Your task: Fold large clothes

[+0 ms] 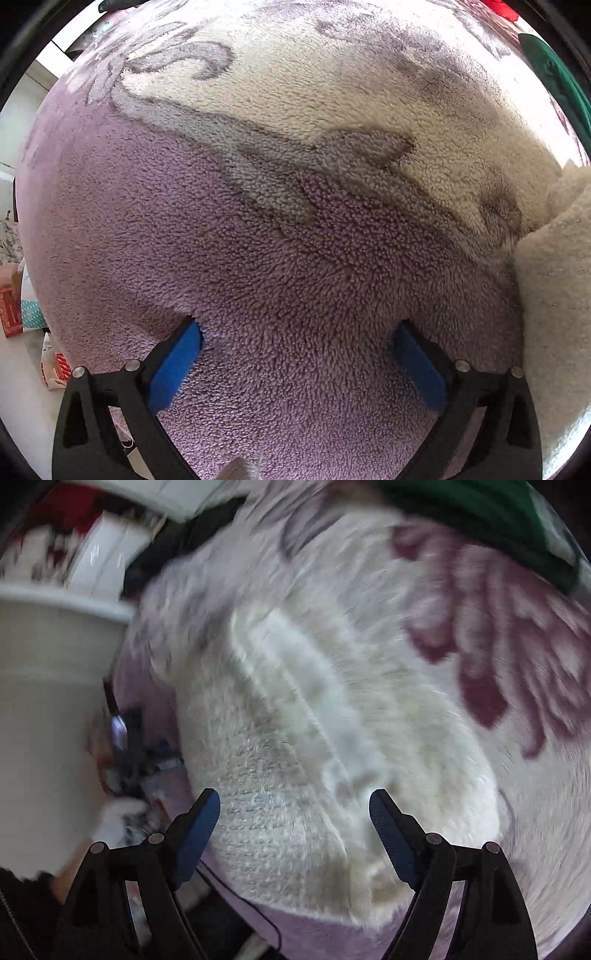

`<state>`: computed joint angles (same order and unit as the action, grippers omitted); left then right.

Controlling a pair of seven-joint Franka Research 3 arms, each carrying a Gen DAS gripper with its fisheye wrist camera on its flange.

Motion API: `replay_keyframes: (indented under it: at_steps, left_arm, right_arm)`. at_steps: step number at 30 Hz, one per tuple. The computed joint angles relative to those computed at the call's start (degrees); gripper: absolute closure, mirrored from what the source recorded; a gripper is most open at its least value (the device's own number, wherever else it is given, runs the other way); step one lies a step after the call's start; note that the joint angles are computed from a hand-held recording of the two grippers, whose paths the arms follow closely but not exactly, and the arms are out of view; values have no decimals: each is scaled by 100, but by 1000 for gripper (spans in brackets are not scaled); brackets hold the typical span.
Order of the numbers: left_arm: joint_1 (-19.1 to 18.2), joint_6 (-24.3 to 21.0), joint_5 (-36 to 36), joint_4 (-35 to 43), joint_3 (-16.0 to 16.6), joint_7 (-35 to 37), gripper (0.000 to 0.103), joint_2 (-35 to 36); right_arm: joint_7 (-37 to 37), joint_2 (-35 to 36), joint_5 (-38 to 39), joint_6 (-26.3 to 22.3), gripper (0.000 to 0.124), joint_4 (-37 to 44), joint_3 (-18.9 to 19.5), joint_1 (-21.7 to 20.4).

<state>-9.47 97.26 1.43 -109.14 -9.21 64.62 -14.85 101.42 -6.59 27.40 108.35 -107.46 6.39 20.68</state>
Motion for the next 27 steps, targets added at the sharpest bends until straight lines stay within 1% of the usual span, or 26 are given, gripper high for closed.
replay_keyframes:
  at_steps: [1,2,3,4,6,9,11,12,14,16,17,19,20,22,23,24,25,26,27]
  left_arm:
    - [-5,-24,11,54,-19,-34,0,20]
    - [-11,-32,30,73,-33,-56,0,21]
    - [-16,-19,51,46,-38,-58,0,-11]
    - [-42,-59,39,-42,-58,-84,0,-152]
    - [-74,-47,5,-101,-52,-90,0,-235]
    - [-117,11,-22,-219,-51,-105,0,-382]
    - [-130,36,-6,-310,-48,-120,0,-479]
    - [-137,18,7,-311,-52,-129,0,-492]
    - [-144,-161,9,-175,-62,-178,0,-440]
    - [-131,-468,-92,18,-60,-397,0,-451]
    - [-134,-486,-267,9,-32,-566,0,-591]
    - [-191,-287,-826,-112,61,-913,0,-962]
    - [-253,-82,-1195,-236,98,-1123,0,-1187]
    - [-455,574,-2025,-662,179,-1443,0,-1593]
    - [-599,907,-2432,-883,234,-1474,0,-1710]
    - [-780,1240,-2860,-1097,285,-1423,0,-1765]
    - [-950,1499,-3207,-1251,320,-1325,0,-1755]
    - [-1076,1765,-3482,-1393,334,-1239,0,-1755]
    - [-1165,1989,-3671,-1483,343,-1158,0,-1744]
  right_arm:
    - [108,319,-223,-219,53,232,154,-35]
    - [313,439,-315,-291,103,293,107,79]
    - [434,484,-136,-163,118,201,123,113]
    - [552,541,-152,-224,118,259,140,146]
    - [995,399,-650,-193,118,417,198,227]
    - [1602,70,-878,-243,119,671,125,147]
    - [1871,70,-1663,-499,119,777,183,88]
    - [2016,130,-1808,-564,119,669,167,51]
    - [2082,374,-1854,-646,119,536,141,38]
    - [1845,651,-1936,-676,118,568,167,110]
    - [1826,687,-1999,-660,118,595,175,151]
    - [1675,753,-1767,-636,117,682,156,190]
    - [1547,736,-1570,-637,116,679,128,181]
    - [1222,676,-928,-641,113,594,41,105]
    - [1022,614,-543,-654,107,495,-10,49]
    - [871,579,-226,-706,103,431,-58,-6]
    - [745,552,-7,-756,96,388,-102,-63]
    - [613,502,221,-780,85,327,-151,-126]
    - [428,410,445,-725,76,221,-204,-195]
